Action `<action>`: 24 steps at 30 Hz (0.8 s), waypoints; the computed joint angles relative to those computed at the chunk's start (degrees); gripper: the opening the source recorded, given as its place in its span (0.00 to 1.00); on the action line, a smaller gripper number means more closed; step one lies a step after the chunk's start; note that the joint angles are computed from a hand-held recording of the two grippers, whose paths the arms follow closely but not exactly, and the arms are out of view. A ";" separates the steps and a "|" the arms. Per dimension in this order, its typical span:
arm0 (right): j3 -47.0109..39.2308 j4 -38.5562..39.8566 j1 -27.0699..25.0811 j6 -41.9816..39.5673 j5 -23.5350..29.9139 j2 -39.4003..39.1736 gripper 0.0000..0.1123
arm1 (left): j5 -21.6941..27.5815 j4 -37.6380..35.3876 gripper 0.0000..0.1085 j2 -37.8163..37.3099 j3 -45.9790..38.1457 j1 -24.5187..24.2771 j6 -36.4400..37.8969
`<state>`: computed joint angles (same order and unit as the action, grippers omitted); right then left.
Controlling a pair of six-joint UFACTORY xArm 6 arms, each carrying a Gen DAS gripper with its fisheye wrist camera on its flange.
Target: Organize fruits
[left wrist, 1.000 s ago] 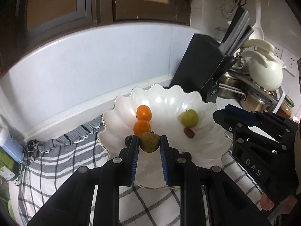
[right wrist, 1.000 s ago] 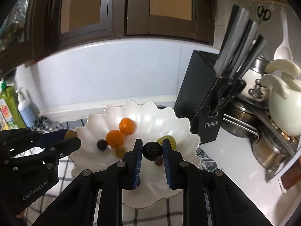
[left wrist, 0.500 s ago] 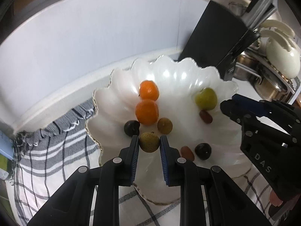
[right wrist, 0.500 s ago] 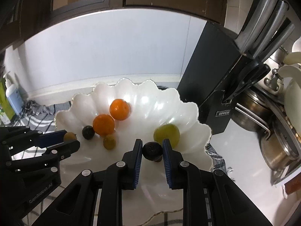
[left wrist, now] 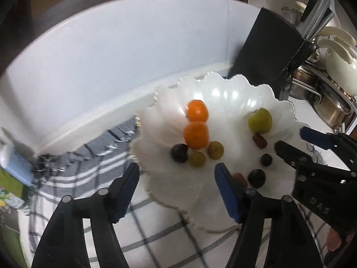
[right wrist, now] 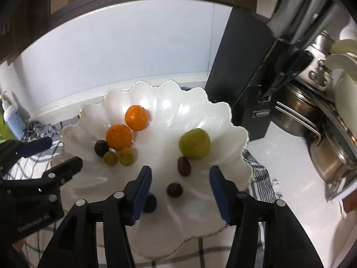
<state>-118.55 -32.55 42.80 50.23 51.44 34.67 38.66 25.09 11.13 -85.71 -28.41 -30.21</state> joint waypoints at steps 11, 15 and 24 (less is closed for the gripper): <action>13.14 -11.43 6.44 16.25 2.93 -11.59 0.62 | -7.20 14.07 0.78 -14.58 14.77 -0.09 -9.81; 17.19 -15.04 9.01 22.13 3.70 -15.47 0.62 | -7.98 14.00 0.79 -19.24 18.48 -0.63 -9.85; 23.32 -23.03 15.53 29.36 8.70 -22.79 0.63 | -5.52 20.99 0.85 -31.03 26.79 -4.15 -16.99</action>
<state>-95.24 -55.58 58.33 79.59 60.14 11.87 33.14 46.08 -19.90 -58.92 -32.56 -47.20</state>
